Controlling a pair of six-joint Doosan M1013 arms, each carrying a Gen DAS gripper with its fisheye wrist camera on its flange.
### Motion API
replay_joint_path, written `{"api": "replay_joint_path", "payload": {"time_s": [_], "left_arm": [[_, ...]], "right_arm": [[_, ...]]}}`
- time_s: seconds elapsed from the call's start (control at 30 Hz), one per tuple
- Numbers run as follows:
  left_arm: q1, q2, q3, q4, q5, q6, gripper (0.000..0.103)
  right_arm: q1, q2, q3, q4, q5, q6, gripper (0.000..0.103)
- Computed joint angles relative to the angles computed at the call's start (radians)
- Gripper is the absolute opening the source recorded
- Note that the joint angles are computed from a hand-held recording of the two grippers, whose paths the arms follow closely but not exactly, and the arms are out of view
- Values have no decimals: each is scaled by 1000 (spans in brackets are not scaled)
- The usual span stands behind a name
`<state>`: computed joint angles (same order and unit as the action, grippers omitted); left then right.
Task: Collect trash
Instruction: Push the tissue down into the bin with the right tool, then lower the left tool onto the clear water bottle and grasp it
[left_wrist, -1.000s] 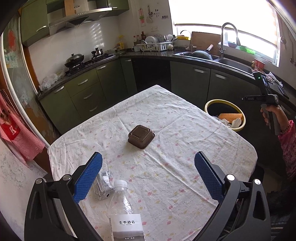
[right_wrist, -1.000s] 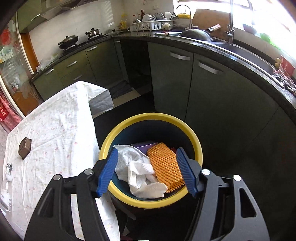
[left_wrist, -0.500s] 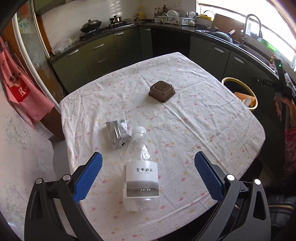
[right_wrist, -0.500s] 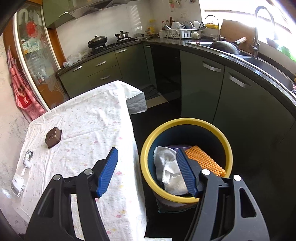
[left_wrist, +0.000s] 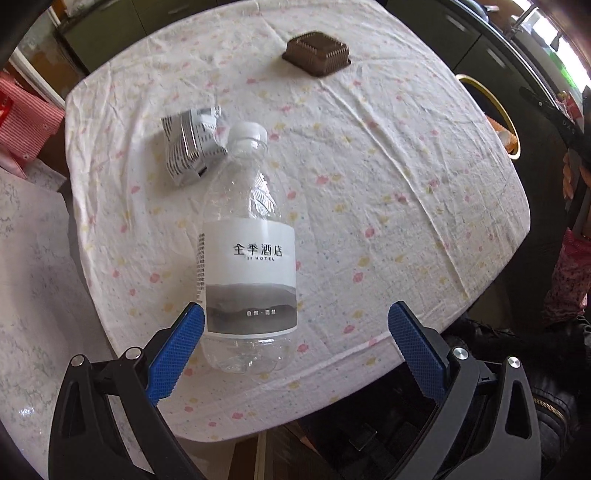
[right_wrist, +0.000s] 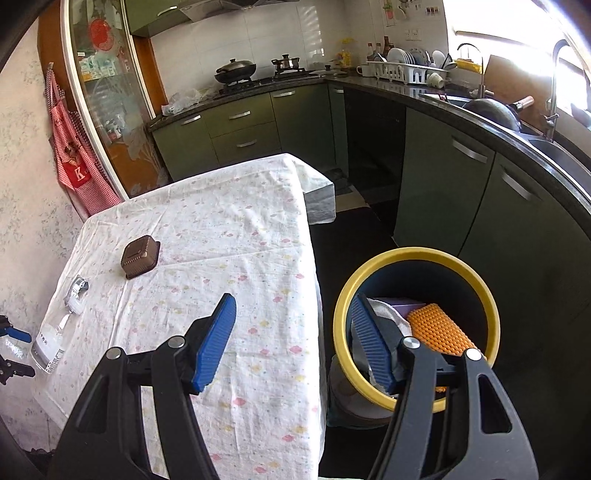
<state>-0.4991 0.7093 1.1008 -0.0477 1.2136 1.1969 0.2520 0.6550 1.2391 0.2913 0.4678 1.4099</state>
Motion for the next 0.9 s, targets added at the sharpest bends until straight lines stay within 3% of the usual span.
{"api": "replay_joint_path", "payload": {"time_s": [0.1, 0.23, 0.37, 0.53, 0.6, 0.73, 0.9], "left_arm": [[1, 22, -25, 9, 60, -24, 98], [-5, 24, -13, 47, 49, -79, 98], [-18, -1, 42, 96, -7, -144, 98], [-57, -65, 158, 252, -158, -275, 98], [-60, -71, 175, 258, -179, -291, 98], [-35, -48, 144, 169, -151, -228, 97], [-2, 15, 41, 66, -3, -89, 92]], "right_arm": [[0, 0, 3, 18, 5, -14, 62], [-3, 10, -6, 61, 21, -50, 62], [-4, 14, -4, 105, 29, -86, 62], [-8, 15, 13, 203, 34, -154, 62], [-7, 19, 8, 201, 46, -153, 62], [-5, 18, -3, 194, 57, -158, 62], [1, 9, -2, 194, 56, -179, 62]]}}
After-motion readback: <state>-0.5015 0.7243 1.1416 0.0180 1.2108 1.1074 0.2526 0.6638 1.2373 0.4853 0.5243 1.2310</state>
